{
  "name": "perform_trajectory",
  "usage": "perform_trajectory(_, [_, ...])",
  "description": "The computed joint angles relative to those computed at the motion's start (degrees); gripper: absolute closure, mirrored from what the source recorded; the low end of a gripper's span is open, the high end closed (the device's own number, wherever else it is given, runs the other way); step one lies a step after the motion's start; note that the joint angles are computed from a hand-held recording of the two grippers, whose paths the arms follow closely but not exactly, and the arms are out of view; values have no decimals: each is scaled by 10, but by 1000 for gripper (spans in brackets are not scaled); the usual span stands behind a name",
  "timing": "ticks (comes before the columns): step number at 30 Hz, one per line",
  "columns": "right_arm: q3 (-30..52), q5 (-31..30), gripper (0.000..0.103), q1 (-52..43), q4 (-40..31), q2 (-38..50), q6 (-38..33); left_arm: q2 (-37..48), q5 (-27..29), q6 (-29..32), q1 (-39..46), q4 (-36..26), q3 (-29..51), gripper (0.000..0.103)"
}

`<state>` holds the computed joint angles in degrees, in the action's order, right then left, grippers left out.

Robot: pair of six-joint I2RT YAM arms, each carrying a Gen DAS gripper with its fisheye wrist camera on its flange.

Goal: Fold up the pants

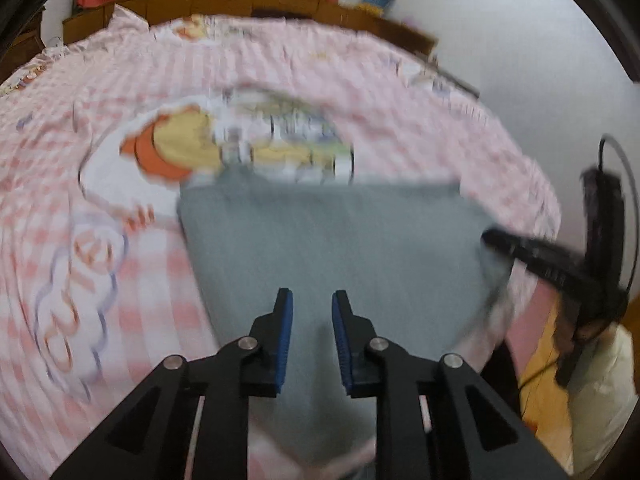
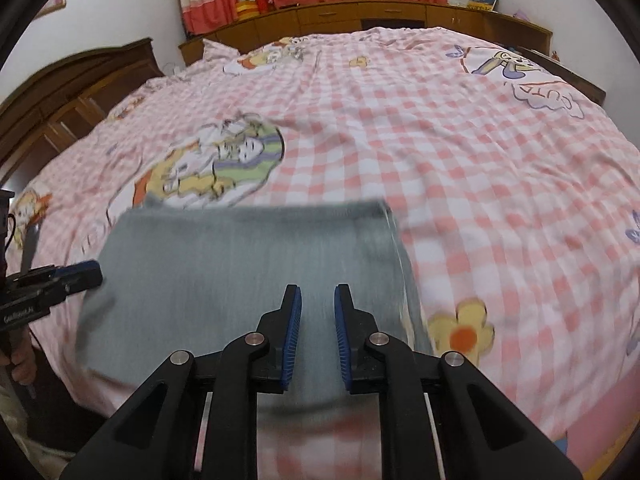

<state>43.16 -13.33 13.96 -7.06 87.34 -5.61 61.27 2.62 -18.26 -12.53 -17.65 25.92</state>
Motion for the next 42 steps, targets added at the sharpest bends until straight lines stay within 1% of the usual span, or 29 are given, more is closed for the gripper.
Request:
perform_trajectory(2, [-26, 7, 86, -8, 12, -2, -12, -4, -12, -14, -21, 2, -27, 83])
perform_trajectory(6, [-70, -40, 87, -45, 31, -13, -26, -48, -35, -37, -56, -5, -80, 83])
perform_trajectory(8, [-77, -45, 87, -50, 30, -19, -29, -82, -41, -47, -65, -24, -91, 83])
perform_trajectory(14, [-94, -22, 87, -43, 15, -50, -32, -126, -24, -55, -52, -65, -103, 83])
perform_trajectory(18, [-106, -11, 87, -40, -4, -103, -22, -166, -16, -67, -46, -93, -112, 80])
perform_trajectory(20, [-112, -11, 86, -45, -3, -126, -23, -185, -8, -71, -33, -107, -111, 76])
perform_trajectory(21, [-114, -12, 85, -47, 2, -133, -21, -196, -7, -71, -25, -114, -110, 71])
perform_trajectory(22, [-112, -12, 85, -49, 5, -130, -19, -206, -8, -71, -18, -118, -111, 67])
perform_trajectory(23, [-109, -11, 84, -51, 8, -121, -17, -213, -10, -71, -9, -120, -112, 66])
perform_trajectory(25, [-102, -7, 84, -57, 19, -84, -16, -209, -1, -63, 16, -116, -111, 63])
perform_trajectory(28, [-98, 8, 84, -61, 33, -40, -14, -192, 30, -50, 58, -92, -114, 60])
perform_trajectory(29, [-96, 2, 81, -67, 31, -28, -12, -182, 40, -46, 67, -78, -115, 59])
perform_trajectory(30, [-99, -8, 81, -75, 33, -25, -9, -173, 44, -45, 70, -66, -115, 57])
perform_trajectory(31, [-104, -18, 81, -83, 33, -30, -7, -160, 48, -43, 73, -50, -115, 55])
perform_trajectory(35, [-115, -21, 81, -90, 23, -63, -7, -117, 50, -35, 77, 11, -118, 49])
perform_trajectory(38, [-122, -23, 81, -90, 21, -85, 1, -73, 47, -42, 73, 66, -123, 45])
perform_trajectory(40, [-127, -29, 81, -88, 25, -92, 12, -64, 39, -51, 62, 85, -124, 42])
perform_trajectory(42, [-129, -31, 81, -83, 30, -93, 21, -62, 32, -54, 50, 88, -122, 43])
